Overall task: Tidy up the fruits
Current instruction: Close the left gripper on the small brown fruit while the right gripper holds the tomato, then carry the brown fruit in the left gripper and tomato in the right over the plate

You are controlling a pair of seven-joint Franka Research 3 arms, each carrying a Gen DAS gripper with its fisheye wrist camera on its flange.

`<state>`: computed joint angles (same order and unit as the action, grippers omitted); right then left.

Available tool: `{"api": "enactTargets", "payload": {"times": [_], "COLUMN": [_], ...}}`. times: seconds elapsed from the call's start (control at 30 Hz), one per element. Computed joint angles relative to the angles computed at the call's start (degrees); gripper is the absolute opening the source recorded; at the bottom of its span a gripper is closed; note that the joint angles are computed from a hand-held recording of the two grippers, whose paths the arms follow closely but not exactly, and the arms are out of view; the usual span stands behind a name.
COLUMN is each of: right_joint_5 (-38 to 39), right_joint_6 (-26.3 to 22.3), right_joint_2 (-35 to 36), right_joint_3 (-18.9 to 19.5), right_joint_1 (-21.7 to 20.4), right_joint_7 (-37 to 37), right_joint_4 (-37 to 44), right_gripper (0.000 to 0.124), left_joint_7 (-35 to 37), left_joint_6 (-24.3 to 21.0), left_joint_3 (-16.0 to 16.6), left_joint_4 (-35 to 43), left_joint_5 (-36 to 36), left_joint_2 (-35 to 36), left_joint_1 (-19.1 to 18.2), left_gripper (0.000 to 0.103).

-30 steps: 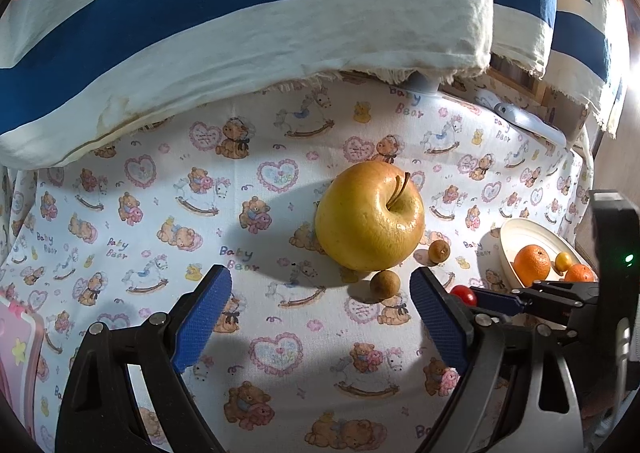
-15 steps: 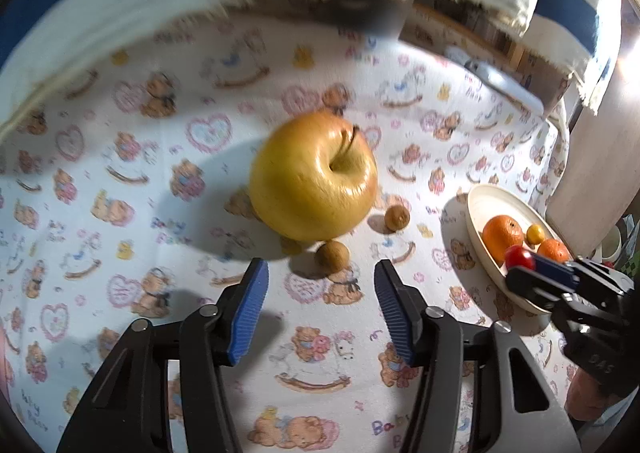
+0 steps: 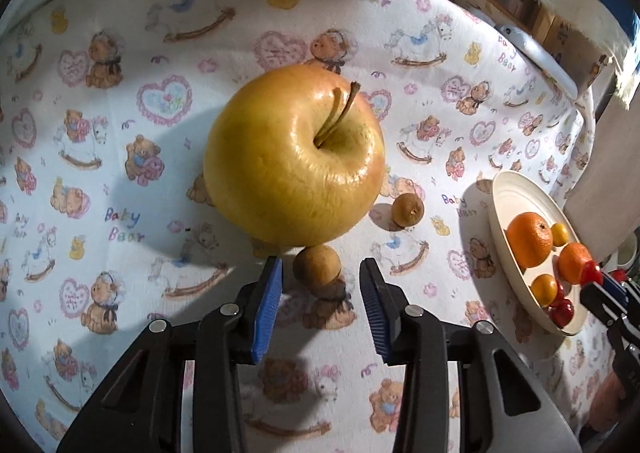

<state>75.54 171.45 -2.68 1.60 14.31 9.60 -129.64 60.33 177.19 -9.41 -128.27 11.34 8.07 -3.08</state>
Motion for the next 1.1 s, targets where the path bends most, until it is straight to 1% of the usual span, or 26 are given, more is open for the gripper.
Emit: {"api": "enactTargets", "payload": {"times": [0.07,0.1,0.13,0.2,0.23,0.3,0.37,0.47,0.57,0.63,0.7,0.77,0.83,0.9,0.93,0.97,1.0,1.03,1.07,1.1], "right_joint_5": [1.0,1.7,2.6,5.6,7.1,10.3,11.8,13.1,14.8,15.2,13.7,11.8,9.6,9.8,10.3,10.8,10.4,9.0,5.7,3.9], "right_joint_6": [-0.1,-0.2,-0.1,0.4,0.6,0.9,0.7,0.4,-0.1,-0.4,-0.6,-1.0,-1.3,-2.3,-1.9,-1.0,-1.0,-1.3,-0.7,0.3], "right_joint_2": [0.1,0.1,0.1,0.0,-0.2,-0.6,-1.1,-1.7,-2.5,-3.0,-3.3,-3.3,-3.4,-3.9,-3.8,-3.5,-3.3,-3.0,-2.2,-1.6], "right_joint_3": [-0.4,-0.5,-0.5,-0.4,-0.4,-0.4,-0.5,-0.6,-1.0,-1.1,-1.3,-1.5,-1.8,-2.3,-2.3,-2.3,-2.3,-2.3,-2.0,-1.9], "right_joint_1": [-0.3,-0.5,-0.6,-0.6,-0.6,-0.6,-0.8,-1.2,-1.6,-1.9,-2.2,-2.4,-2.7,-2.9,-2.8,-2.8,-2.9,-3.0,-3.1,-3.1], "right_joint_7": [-0.5,-1.0,-1.7,-4.7,-6.2,-9.3,-10.6,-11.3,-12.3,-12.2,-10.1,-7.7,-4.3,-4.1,-4.6,-5.3,-5.3,-4.6,-2.3,-0.3], "right_joint_4": [0.2,0.4,0.5,0.9,1.1,1.2,1.3,1.2,1.2,1.0,0.9,0.8,0.6,0.5,0.6,0.8,0.9,1.0,1.1,1.2], "right_gripper": [0.024,0.024,0.024,0.024,0.024,0.024,0.024,0.024,0.024,0.024,0.024,0.024,0.024,0.024,0.024,0.024,0.024,0.024,0.024,0.024], "left_joint_7": [-1.1,-2.3,-3.9,-9.8,-13.5,-20.5,-25.8,-31.9,-34.4,-34.6,-32.0,-28.3,-26.4,-20.0,-15.0,-11.3,-10.6,-11.0,-8.9,-5.2], "left_joint_6": [-0.7,-1.2,-1.7,-1.8,-1.9,-2.3,-2.5,-2.6,-2.0,-1.3,-0.5,-0.1,0.3,1.0,1.1,1.3,1.3,1.3,1.3,1.1], "left_joint_3": [0.9,1.7,2.6,5.8,7.5,9.4,9.8,8.6,6.3,4.5,2.7,1.3,0.5,-1.1,-2.8,-3.9,-3.8,-2.9,-3.5,-5.0], "left_joint_4": [0.7,1.0,1.1,1.2,1.1,0.9,0.5,0.2,0.1,0.1,0.2,0.9,2.2,2.8,3.0,3.2,3.7,4.4,4.6,4.6], "left_joint_5": [1.5,2.9,4.4,11.0,15.8,24.3,30.9,38.3,41.3,41.5,39.0,35.9,34.3,27.1,21.3,17.2,16.0,16.2,14.0,10.3], "left_joint_2": [0.3,0.4,0.3,-0.1,-0.7,-1.8,-3.3,-5.3,-6.6,-7.0,-6.9,-6.3,-5.0,-3.8,-3.3,-2.7,-2.3,-1.8,-1.6,-1.5], "left_joint_1": [-0.8,-1.5,-2.2,-4.9,-6.3,-7.7,-8.0,-7.2,-5.9,-4.9,-4.2,-4.4,-5.0,-4.8,-4.3,-3.9,-4.5,-5.6,-5.5,-4.5], "left_gripper": [0.029,0.024,0.023,0.023,0.023,0.023,0.023,0.023,0.023,0.023,0.023,0.023,0.023,0.023,0.023,0.023,0.023,0.023,0.023,0.024]}}
